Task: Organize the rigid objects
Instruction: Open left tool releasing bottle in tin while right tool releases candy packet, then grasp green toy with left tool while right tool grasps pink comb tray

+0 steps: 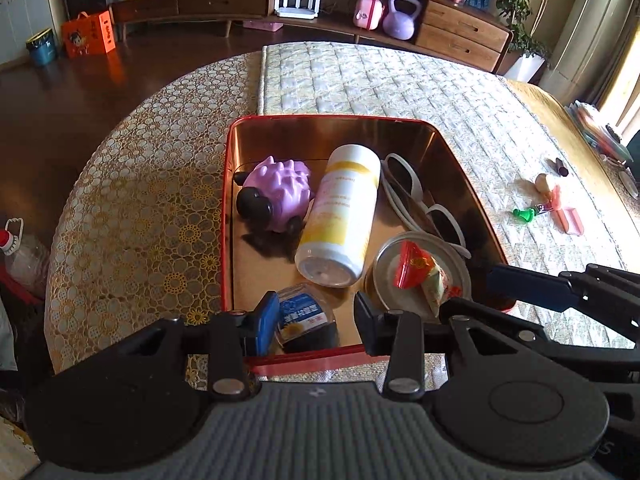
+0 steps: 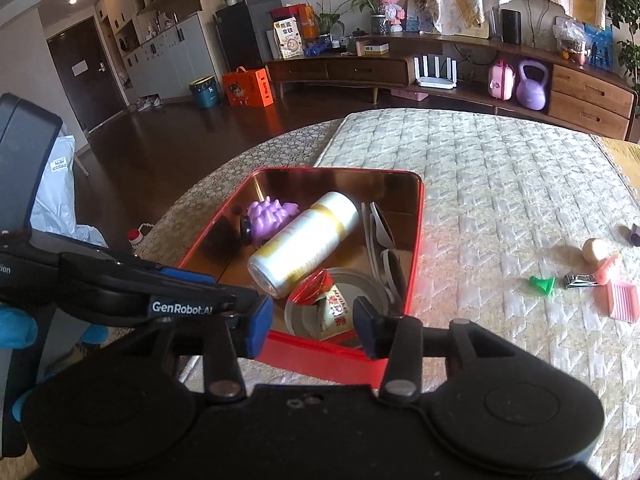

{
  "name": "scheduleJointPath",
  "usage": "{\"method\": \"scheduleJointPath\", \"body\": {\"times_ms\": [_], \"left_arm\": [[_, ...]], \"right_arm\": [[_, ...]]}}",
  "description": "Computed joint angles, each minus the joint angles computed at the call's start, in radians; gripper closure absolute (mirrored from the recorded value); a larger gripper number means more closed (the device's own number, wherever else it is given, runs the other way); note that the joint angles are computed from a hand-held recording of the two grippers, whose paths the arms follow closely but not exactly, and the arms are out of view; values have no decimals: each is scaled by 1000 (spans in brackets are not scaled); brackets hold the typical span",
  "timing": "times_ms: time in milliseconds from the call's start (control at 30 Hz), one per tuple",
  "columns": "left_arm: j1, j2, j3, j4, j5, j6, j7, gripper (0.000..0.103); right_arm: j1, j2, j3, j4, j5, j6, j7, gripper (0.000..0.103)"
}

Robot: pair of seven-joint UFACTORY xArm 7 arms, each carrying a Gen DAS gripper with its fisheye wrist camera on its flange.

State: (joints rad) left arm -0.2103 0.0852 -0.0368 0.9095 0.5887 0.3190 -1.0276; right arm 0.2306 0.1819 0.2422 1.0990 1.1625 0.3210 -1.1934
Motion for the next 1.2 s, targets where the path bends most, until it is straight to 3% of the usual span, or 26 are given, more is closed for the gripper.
{"method": "scheduleJointPath", "body": {"times_ms": [300,833,967,1133,1200], "left_arm": [[-6,-56,-23,-30,88,-1,-100,58],[-35,-122,-124,-40,213,48,-271,56],[-52,-109,-133,-19,239,52,-302,46],[-85,-70,-131,31,258,73,-314,44],[-101,-51,-124,52,275,77,-325,36]], "right_arm": [[1,-95,-38,-75,143,47,-97,48],[11,-297,-158,-232,336,103,-254,28],[-4,-316,-179,-248,359,100,-269,22],[-35,-313,-201,-245,385,90,-282,12],[-50,-304,-208,-236,393,89,-286,8]]}}
